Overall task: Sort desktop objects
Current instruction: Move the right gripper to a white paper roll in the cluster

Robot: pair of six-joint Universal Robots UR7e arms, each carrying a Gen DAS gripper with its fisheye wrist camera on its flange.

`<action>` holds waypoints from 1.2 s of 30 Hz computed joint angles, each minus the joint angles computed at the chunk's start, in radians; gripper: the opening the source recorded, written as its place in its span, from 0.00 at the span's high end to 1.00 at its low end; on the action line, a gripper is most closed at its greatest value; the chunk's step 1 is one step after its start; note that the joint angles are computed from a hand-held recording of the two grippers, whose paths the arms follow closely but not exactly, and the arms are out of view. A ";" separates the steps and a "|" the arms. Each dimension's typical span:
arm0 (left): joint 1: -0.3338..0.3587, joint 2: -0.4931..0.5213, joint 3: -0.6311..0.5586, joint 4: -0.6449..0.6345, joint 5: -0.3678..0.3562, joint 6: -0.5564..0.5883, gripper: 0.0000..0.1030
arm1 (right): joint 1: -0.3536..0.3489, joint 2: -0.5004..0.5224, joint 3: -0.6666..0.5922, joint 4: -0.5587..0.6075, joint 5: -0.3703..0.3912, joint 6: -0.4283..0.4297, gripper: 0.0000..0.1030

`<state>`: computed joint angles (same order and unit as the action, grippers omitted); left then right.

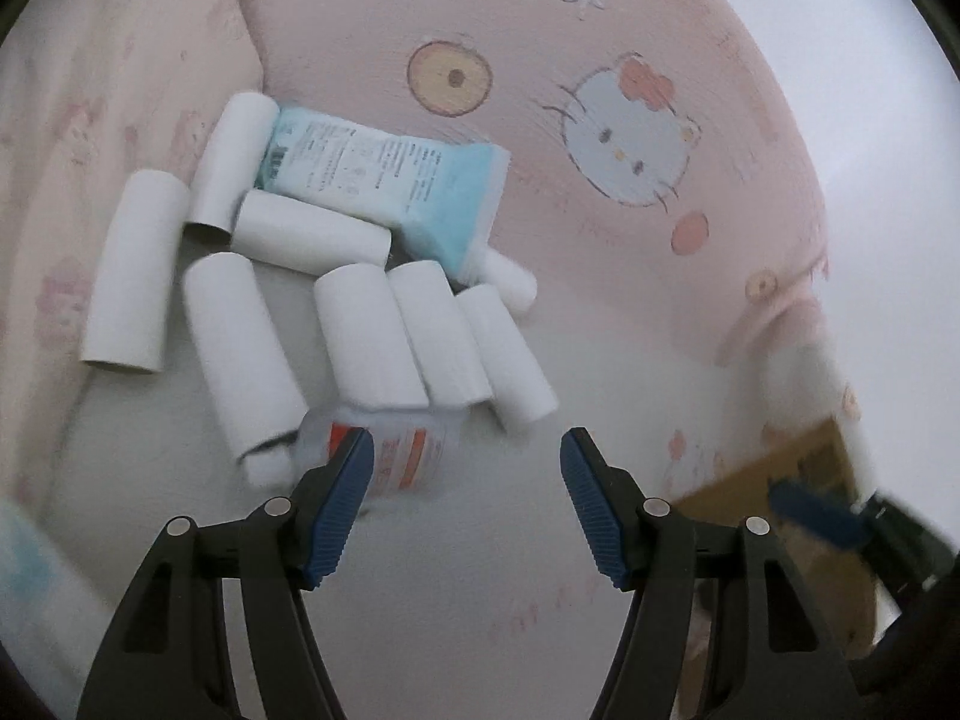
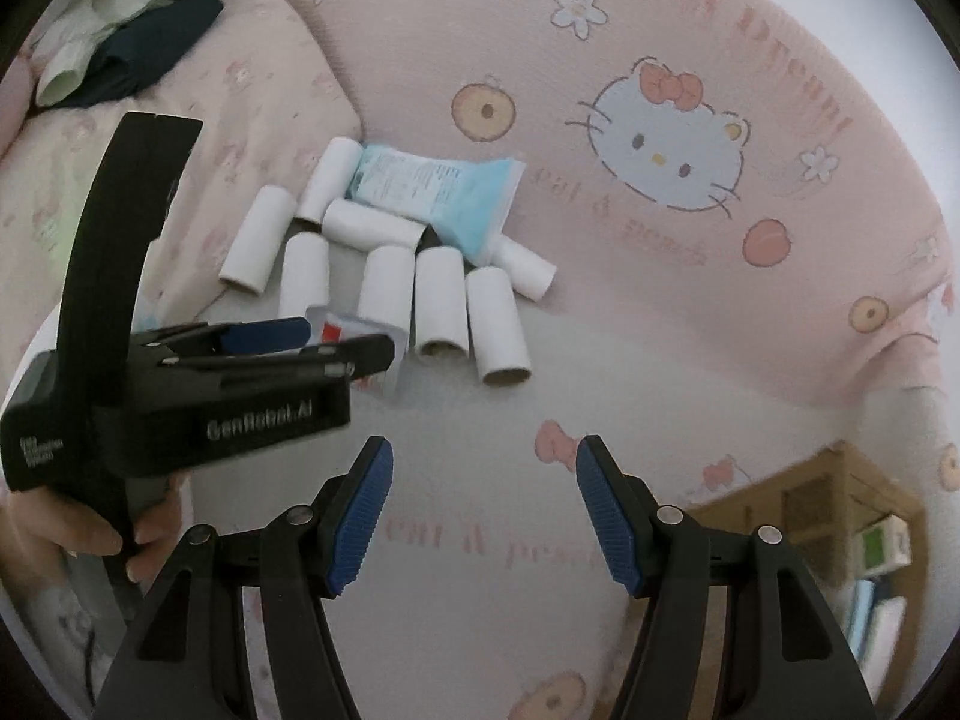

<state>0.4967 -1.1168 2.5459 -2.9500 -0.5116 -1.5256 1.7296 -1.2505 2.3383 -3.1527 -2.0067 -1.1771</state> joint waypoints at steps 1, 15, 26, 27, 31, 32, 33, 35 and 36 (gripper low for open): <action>0.017 0.022 0.001 -0.076 -0.005 0.041 0.33 | -0.007 0.015 -0.009 -0.003 0.005 0.003 0.40; 0.244 0.234 -0.113 -0.735 -0.205 0.571 0.62 | -0.092 0.201 -0.188 0.054 0.017 0.072 0.40; 0.300 0.270 -0.122 -0.873 -0.254 0.566 0.69 | -0.110 0.305 -0.300 0.152 0.037 0.129 0.40; 0.306 0.268 -0.128 -0.868 -0.271 0.570 0.69 | -0.108 0.313 -0.298 0.140 0.039 0.113 0.40; 0.327 0.262 -0.135 -0.868 -0.330 0.572 0.69 | -0.104 0.347 -0.305 0.102 0.036 0.070 0.40; 0.330 0.260 -0.137 -0.862 -0.332 0.572 0.69 | -0.105 0.352 -0.309 0.108 0.039 0.067 0.40; 0.333 0.256 -0.138 -0.857 -0.340 0.567 0.69 | -0.105 0.356 -0.315 0.120 0.043 0.066 0.40; 0.338 0.256 -0.139 -0.860 -0.353 0.566 0.69 | -0.107 0.365 -0.326 0.139 0.050 0.065 0.40; 0.340 0.253 -0.139 -0.853 -0.358 0.566 0.69 | -0.108 0.367 -0.331 0.149 0.056 0.067 0.40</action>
<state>0.8367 -0.8636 2.4065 -3.8028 -0.8691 -0.9599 1.6216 -0.8831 2.0076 -3.0037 -1.9511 -1.1101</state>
